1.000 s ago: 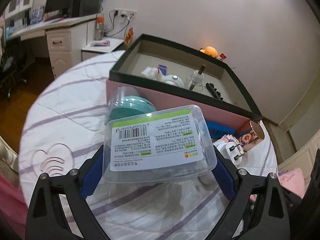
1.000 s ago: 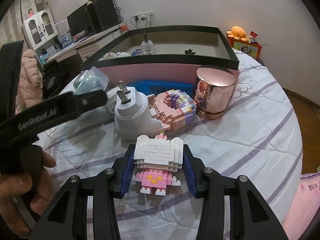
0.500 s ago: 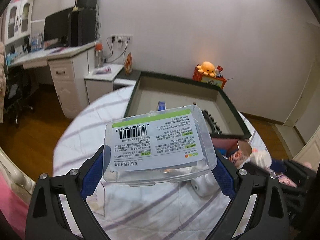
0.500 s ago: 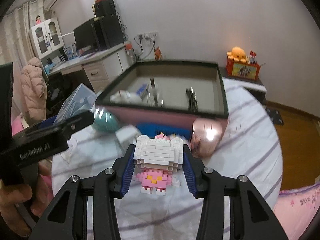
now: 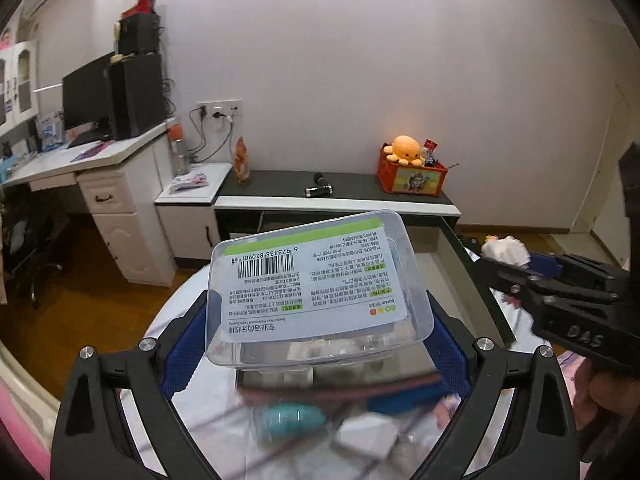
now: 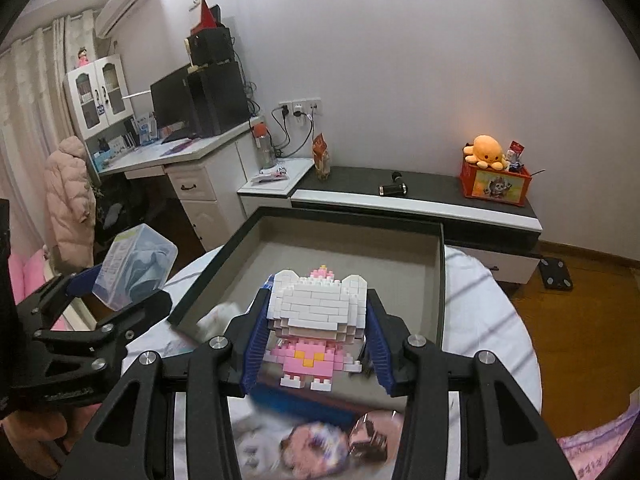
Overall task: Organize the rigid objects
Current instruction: 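Lift both held items and carry them toward the tray, then lower both held items into the tray and open both tools, then withdraw both tools up and back from the tray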
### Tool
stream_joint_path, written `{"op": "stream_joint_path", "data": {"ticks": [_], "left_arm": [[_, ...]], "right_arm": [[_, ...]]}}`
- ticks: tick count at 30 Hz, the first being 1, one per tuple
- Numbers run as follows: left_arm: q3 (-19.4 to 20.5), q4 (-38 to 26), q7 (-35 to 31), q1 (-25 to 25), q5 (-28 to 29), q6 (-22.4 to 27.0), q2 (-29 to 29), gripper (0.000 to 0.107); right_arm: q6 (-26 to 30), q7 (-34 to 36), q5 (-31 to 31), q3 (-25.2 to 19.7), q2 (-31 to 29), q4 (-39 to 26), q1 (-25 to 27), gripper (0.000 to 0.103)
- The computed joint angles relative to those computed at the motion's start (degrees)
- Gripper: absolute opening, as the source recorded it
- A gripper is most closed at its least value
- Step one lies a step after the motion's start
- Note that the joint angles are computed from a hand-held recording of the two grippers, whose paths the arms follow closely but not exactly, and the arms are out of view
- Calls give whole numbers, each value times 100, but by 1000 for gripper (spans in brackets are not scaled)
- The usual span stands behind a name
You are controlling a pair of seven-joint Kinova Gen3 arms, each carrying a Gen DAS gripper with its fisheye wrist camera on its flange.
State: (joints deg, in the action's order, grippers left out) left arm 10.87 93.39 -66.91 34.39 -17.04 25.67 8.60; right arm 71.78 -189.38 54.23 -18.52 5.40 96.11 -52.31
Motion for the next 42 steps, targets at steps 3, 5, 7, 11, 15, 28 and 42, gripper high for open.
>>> {"op": "stream_joint_path", "data": {"ticks": [3,5,7,11,15,28,42], "left_arm": [[126,-612,-456,-159,317,265,472,96],[164,-1048,-771,-216,596,496,827,96],[60,-1434,-879,-124,681,728,1151,96],[-206,-1916,-898,156,631,1053,1595,96],[-324,-2270,-924,315,625,1336,1917,97],[-498,-2613,-1006,519,597,1798,2084,100],[-510,-1419,-249,656,-123,1400,805,103]], "right_arm": [[-583,407,-287,237,-42,66,428,46],[-902,670,-509,362,-13,69,699,46],[-1163,1021,-784,492,69,30,962,46],[-1650,1468,-1284,706,228,30,1341,46],[-1888,1815,-1712,854,361,20,1553,46],[-2263,1950,-2128,1031,313,130,1665,75],[-642,734,-1094,455,9,-325,809,103]]}}
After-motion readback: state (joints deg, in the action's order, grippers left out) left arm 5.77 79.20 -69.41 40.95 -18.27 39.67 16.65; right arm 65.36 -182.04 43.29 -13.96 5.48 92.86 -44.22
